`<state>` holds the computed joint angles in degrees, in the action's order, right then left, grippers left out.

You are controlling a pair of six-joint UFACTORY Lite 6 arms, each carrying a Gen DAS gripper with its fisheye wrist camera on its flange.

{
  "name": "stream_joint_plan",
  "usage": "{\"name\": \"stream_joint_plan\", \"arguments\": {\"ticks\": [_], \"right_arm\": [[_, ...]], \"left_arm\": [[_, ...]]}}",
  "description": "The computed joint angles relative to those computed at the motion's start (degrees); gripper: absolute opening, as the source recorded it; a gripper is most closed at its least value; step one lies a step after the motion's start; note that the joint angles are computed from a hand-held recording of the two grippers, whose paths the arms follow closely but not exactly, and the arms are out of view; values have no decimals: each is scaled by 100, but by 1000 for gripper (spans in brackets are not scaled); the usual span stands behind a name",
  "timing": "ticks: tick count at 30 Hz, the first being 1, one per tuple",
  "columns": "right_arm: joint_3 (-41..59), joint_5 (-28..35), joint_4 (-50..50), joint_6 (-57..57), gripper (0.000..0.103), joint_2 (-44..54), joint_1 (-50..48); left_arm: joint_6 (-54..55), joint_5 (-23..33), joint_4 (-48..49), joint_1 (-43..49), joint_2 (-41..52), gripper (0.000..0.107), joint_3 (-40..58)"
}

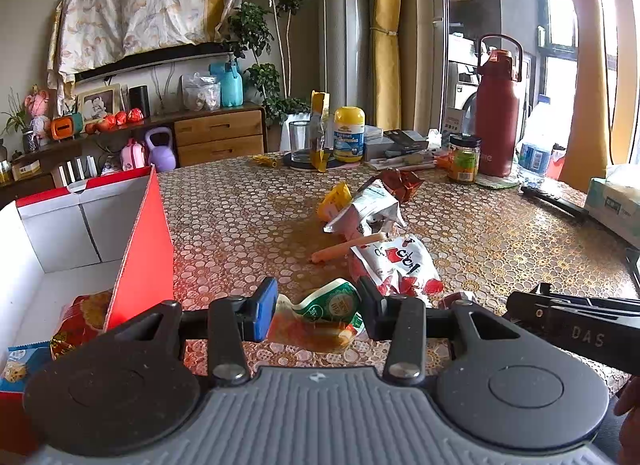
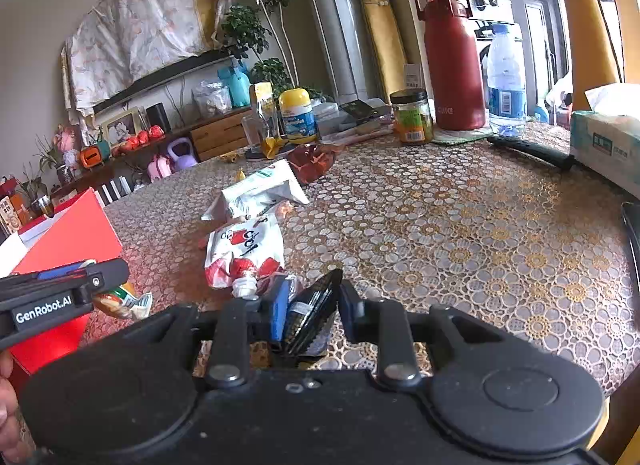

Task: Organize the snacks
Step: 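Lift both held packets and carry them toward the white box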

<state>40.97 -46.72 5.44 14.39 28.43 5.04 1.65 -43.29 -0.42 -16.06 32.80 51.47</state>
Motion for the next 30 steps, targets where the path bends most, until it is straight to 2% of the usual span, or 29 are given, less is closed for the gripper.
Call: {"name": "stream_joint_plan", "arguments": {"ticks": [15, 21, 30], "right_arm": [[127, -125, 640, -446, 30, 216, 347], [212, -285, 1321, -938, 30, 390, 639], [143, -412, 949, -406, 29, 460, 493]], "left_arm": [[-77, -3, 103, 40, -10, 42, -27], [-89, -4, 116, 37, -13, 42, -34], [-136, 21, 142, 41, -42, 42, -44]]}}
